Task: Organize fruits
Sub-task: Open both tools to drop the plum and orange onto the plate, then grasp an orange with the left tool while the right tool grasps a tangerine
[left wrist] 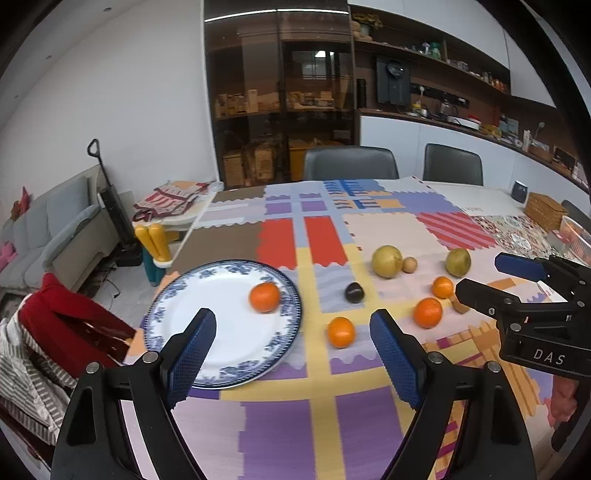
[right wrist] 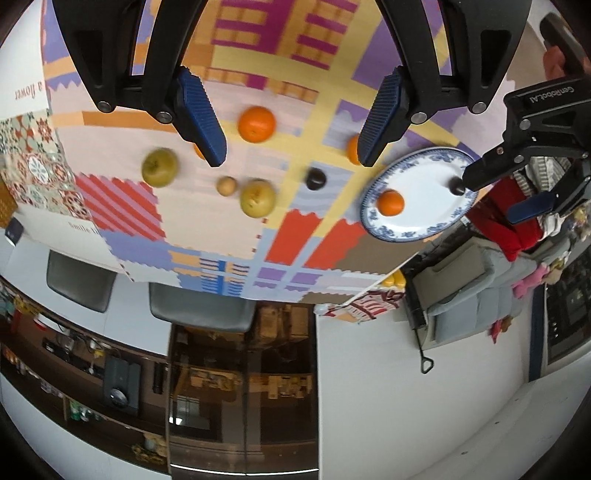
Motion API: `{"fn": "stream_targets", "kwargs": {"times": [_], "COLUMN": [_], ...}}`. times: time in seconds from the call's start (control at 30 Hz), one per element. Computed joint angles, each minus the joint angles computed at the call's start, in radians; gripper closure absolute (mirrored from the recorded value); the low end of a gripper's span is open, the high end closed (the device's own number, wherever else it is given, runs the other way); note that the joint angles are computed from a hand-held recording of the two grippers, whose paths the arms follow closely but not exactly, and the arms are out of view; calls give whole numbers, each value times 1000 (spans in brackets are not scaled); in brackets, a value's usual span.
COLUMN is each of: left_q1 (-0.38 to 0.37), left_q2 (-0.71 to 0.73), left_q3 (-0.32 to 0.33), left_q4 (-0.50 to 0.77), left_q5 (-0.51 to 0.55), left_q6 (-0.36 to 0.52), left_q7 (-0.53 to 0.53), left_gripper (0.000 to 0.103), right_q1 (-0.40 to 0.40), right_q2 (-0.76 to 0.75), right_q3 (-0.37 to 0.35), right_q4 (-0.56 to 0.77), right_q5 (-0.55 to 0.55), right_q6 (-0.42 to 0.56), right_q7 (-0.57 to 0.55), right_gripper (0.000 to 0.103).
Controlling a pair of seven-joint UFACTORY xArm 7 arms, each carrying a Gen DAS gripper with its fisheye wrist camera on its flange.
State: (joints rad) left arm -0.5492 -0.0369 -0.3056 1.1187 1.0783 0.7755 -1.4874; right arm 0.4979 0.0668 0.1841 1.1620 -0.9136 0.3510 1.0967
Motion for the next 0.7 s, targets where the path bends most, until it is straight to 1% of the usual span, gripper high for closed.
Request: {"fn": "stream_targets", "kwargs": {"times": [0.2, 0.4, 0.57, 0.7], "left_q1": [-8, -19, -29, -40], "left_q2": [55, 109, 173, 231], "left_q3": [16, 52, 87, 118], "left_q4": [21, 34, 63, 95], "left_q5": [22, 7, -37, -73], "left_q6": [-60, -132, -178, -221], "left_q7": [-23, 4, 64, 123], "left_gripper": [18, 18, 19, 25], "right_q1": [-23, -38, -34, -26], "right_q2": [-31, -20, 20, 53], "right_q3": [-1, 4, -9, -25], "right_q4": [-61, -78, -65, -56], "right_q5": [-13, -22, 1, 53], "right_q6": [-9, -22, -16, -14], "right_q7": [35, 40, 13, -29], "right_gripper": [29, 29, 29, 29]}}
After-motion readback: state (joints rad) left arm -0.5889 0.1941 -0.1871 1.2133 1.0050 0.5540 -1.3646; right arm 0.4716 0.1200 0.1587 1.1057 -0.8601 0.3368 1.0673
